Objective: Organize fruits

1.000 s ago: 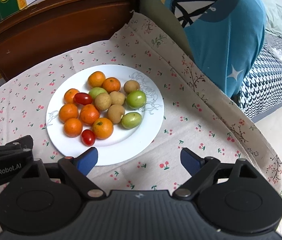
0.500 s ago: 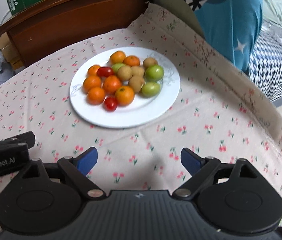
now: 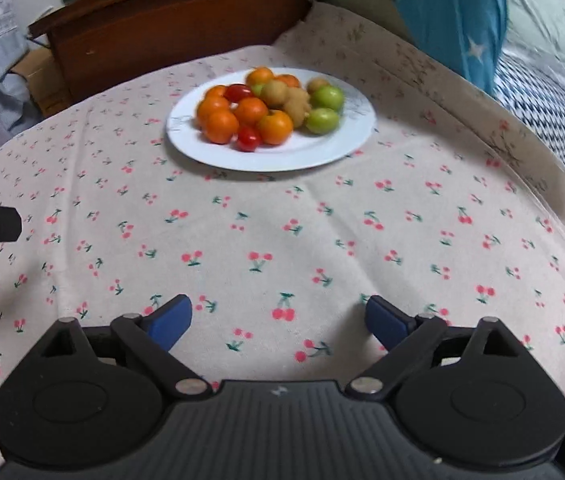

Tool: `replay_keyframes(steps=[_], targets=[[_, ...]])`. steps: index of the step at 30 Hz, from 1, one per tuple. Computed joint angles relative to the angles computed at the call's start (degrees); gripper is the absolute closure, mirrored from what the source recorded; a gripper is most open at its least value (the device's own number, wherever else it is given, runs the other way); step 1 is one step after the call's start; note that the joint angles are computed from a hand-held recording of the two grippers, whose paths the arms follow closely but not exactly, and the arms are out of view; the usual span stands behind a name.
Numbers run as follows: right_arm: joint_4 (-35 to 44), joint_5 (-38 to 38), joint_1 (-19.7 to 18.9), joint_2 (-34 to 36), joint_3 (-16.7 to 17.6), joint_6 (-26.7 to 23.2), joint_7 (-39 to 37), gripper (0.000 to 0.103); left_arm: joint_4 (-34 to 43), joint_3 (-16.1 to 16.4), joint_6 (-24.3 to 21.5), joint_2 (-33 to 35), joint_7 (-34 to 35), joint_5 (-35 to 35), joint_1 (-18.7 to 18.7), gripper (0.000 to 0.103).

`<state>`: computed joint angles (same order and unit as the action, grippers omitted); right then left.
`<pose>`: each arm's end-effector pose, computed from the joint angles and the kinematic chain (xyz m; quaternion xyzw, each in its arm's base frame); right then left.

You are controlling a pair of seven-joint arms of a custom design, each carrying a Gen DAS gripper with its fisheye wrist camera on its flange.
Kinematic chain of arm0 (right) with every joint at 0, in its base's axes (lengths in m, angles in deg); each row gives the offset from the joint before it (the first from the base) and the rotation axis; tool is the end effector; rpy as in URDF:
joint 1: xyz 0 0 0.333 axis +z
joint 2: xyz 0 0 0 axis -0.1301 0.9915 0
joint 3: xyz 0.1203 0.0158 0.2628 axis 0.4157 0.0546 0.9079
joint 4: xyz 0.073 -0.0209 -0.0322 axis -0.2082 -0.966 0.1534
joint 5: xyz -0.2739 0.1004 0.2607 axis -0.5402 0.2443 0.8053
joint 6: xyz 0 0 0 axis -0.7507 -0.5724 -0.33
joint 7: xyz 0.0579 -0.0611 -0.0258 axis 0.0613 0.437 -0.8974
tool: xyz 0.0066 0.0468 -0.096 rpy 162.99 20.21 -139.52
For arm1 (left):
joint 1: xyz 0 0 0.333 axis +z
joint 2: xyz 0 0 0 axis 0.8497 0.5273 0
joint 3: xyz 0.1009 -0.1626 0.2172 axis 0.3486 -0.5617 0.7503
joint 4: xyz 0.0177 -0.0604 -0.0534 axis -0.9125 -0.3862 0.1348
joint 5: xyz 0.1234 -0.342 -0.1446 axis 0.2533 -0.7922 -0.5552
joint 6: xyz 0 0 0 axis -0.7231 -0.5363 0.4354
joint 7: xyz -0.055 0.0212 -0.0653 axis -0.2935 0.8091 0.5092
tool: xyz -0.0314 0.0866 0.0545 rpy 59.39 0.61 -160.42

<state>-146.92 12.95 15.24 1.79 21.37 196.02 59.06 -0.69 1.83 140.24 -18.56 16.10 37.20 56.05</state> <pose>0.6567 0.2830 0.4220 -0.6111 0.7102 -0.2586 0.2350 0.7002 -0.1300 0.5071 -0.6434 0.6914 -0.2323 0.2325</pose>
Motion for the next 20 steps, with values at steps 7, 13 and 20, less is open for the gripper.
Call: replay_keyframes(steps=[7, 13, 20], targets=[[2.3, -7.7, 2.4, 3.5, -2.9, 4.4, 4.4, 0.001, -0.6, 0.0, 0.2, -0.1, 0.1, -0.7, 0.7, 0.007], [5.1, -12.5, 4.5, 6.4, -5.8, 6.5, 9.8, 0.001, -0.8, -0.3, 0.2, -0.1, 0.7, -1.8, 1.2, 0.007], [11.2, -12.7, 4.4, 10.8, -6.0, 6.2, 8.9, 0.001, -1.1, -0.2, 0.8, -0.1, 0.6, -2.1, 1.4, 0.007]])
